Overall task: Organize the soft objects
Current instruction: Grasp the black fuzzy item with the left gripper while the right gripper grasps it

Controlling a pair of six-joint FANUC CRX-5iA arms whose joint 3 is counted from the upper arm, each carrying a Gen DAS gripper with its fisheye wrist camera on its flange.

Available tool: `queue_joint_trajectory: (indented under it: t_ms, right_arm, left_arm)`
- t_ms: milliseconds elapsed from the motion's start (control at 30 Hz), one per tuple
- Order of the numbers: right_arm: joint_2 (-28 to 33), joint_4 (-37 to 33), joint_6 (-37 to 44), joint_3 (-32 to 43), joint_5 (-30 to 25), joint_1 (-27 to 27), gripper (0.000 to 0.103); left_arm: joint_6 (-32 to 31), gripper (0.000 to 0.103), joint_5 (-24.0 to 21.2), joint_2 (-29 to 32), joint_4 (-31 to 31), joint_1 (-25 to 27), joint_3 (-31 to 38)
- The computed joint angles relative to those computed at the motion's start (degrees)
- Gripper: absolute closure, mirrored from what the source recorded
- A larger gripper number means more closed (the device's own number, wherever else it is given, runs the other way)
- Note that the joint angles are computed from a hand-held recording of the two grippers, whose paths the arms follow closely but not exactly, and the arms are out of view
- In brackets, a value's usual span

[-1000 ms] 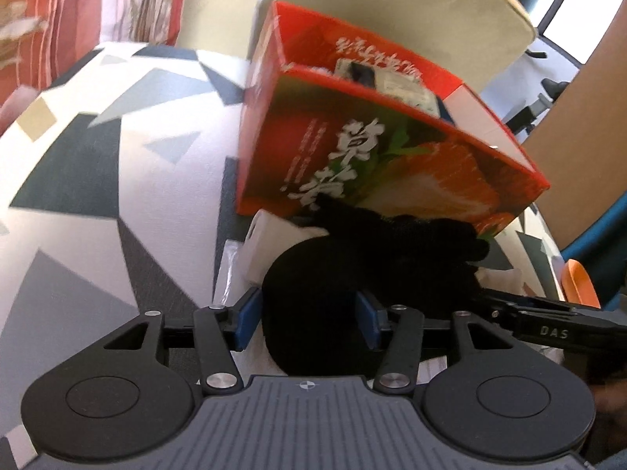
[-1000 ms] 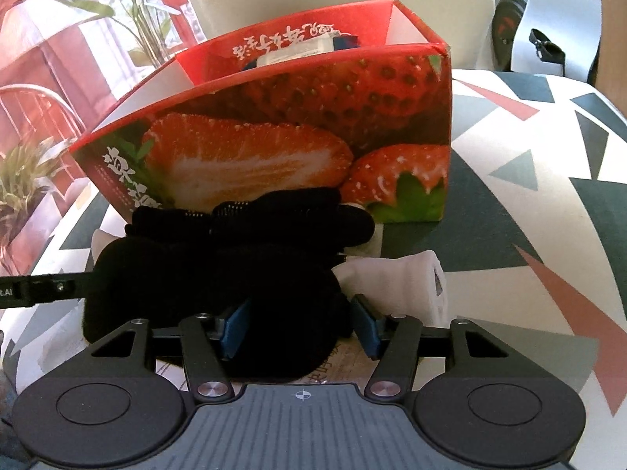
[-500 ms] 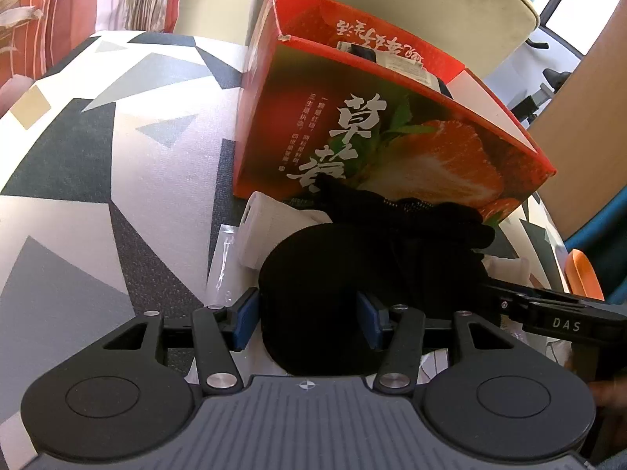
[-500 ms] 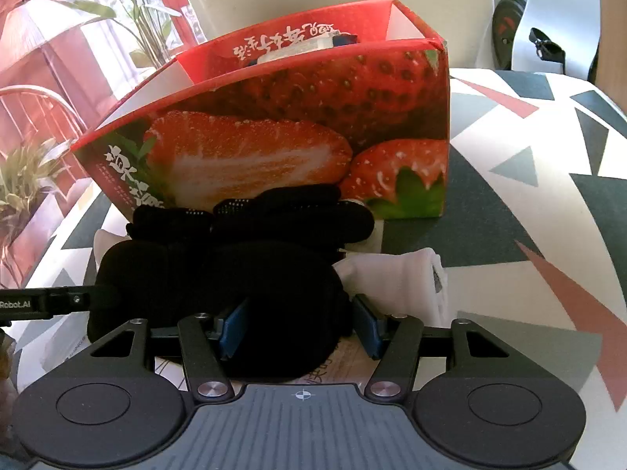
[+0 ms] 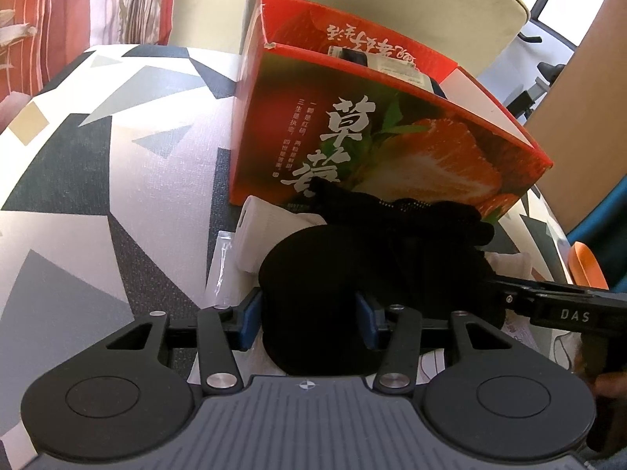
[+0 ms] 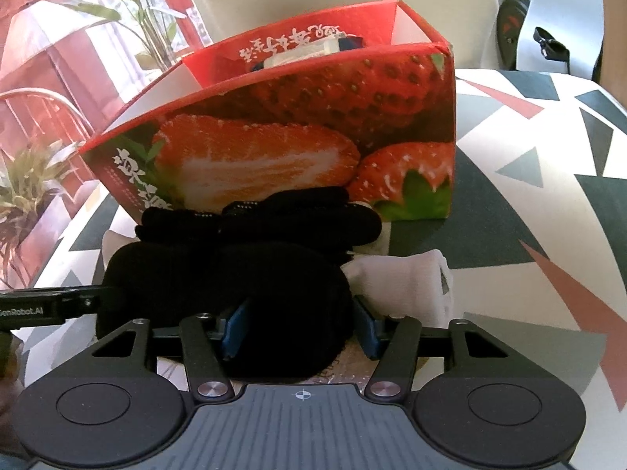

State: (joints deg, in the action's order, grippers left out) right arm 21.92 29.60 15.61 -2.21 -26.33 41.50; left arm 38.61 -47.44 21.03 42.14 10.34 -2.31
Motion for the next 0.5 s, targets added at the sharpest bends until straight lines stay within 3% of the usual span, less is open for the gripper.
queue_joint_trajectory:
  t_ms: [500]
  right_arm:
    - [-2.5,14.7,-9.7,-4.9,7.4,-1.2,0.074]
  left_arm:
    - [-0.3,0.051,-0.1,-0.2,0.7,0.3,-0.1]
